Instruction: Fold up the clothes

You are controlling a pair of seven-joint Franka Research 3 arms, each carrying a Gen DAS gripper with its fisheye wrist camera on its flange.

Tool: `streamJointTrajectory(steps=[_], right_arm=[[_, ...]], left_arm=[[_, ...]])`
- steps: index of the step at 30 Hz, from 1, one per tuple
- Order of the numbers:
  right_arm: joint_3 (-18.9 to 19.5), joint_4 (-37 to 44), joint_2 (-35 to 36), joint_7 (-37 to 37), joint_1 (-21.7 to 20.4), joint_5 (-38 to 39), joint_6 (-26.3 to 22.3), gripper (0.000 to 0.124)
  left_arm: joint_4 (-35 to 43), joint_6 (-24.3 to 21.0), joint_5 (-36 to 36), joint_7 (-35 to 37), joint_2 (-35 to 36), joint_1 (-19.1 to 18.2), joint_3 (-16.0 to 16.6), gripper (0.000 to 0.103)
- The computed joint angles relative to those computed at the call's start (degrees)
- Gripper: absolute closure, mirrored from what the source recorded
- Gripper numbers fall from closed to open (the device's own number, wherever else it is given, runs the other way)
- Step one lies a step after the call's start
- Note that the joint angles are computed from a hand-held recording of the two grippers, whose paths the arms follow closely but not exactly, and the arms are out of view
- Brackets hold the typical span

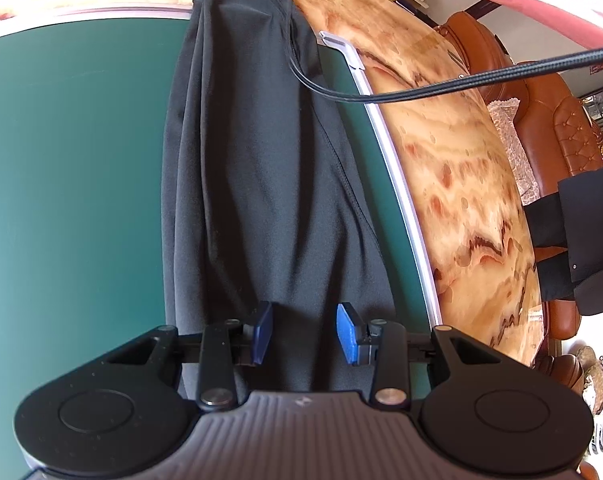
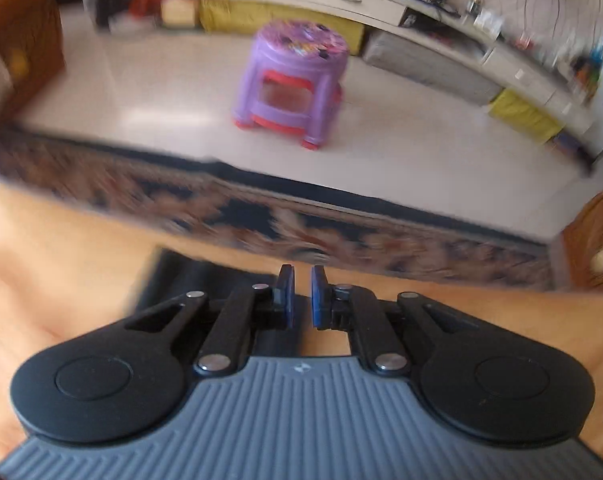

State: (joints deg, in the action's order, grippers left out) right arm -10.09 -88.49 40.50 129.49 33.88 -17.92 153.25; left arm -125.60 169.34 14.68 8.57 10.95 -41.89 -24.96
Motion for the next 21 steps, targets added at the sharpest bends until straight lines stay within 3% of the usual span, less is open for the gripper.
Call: streamJointTrajectory(steps=[2,5,11,15,18,21], right_arm=[[6.1,0.4,0.0,-4.8,-5.1,6.6,2.1,0.112],[8.7,5.6,2.7,-9.2,-6.0,11.4,-2.6,0.112],[5.2,13.0,7.0,-7.3,-1.3,10.5,-11.0,0.113],[4.3,14.7,7.7,-6.4,0.0,8.2,-13.3,0.113],[4.7,12.7,6.8,-5.5,-0.4,8.2,-11.4,0.118],[6.0,7.3,4.0,-5.6,-2.0,9.7,-4.5,0.122]], left_arm=[[0.3,-0.6,0.3,0.2,0.0,-0.1,0.1,0.062],[0.2,-0.4,-0.5,0.8,0.0,0.3,-0.3,0.062],[-0.5,0.8,-1.5,1.3,-0.1,0.5,-0.4,0.062],[-0.7,1.3,-0.1,-0.1,-0.2,-0.2,0.5,0.062],[-0.8,1.6,0.0,-0.3,-0.2,-0.1,0.3,0.062],[-1.1,2.1,-0.5,0.0,-0.1,0.3,0.0,0.062]])
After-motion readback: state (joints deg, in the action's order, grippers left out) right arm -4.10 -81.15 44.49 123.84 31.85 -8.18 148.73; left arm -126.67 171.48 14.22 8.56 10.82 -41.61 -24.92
